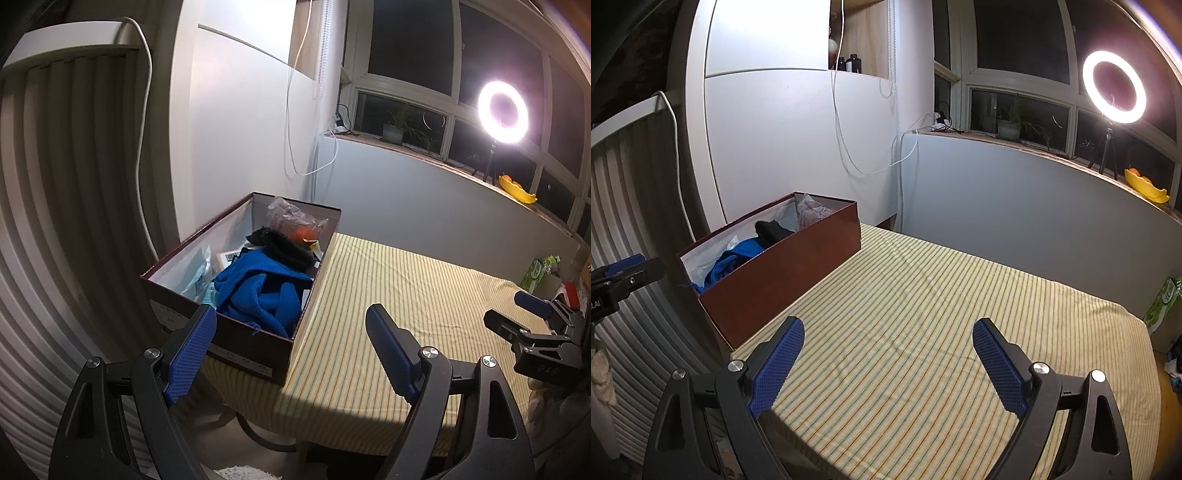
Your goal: Organize soft objects
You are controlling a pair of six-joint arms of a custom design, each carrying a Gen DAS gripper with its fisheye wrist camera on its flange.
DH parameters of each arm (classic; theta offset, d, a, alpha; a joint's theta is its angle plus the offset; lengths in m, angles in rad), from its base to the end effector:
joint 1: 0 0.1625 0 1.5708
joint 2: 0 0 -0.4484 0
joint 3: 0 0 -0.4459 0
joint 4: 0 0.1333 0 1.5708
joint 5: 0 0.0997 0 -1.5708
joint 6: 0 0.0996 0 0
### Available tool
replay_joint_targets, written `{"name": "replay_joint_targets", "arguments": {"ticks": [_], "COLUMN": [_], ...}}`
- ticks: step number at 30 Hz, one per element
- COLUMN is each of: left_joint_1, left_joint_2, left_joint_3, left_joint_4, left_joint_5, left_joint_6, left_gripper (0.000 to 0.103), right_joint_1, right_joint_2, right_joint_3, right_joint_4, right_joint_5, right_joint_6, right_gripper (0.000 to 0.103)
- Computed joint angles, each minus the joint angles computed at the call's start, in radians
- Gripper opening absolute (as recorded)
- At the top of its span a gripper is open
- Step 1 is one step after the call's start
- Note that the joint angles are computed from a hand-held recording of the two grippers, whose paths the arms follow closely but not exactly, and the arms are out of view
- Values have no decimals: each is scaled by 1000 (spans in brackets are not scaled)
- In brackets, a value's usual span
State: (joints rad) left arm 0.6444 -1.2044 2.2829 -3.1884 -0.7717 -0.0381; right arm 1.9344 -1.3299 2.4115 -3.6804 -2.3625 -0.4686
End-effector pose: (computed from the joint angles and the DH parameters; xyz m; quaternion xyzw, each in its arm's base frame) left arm -0.2709 -0.4596 0.1798 0.2880 0.8463 -0.3912 0.2184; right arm 0.2105 -0.3778 0.2536 0.1513 -0.8115 0.4354 0.3591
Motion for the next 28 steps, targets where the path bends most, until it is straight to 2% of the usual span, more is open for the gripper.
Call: {"name": "replay_joint_targets", "arguments": {"ticks": [28], "left_joint_1": [-4], "left_joint_2": [7], "left_joint_3": [-3], "left_joint_4": [-18], "left_joint_5": [3], "left_joint_6": [19], "left_gripper": [83], "right_joint_1": [-5], "right_joint_2": [-3], "right_joint_3": [7], "right_joint_4": [-1], "right_joint_5": [-3], "right_joint_6": [17], "right_gripper": [90]}}
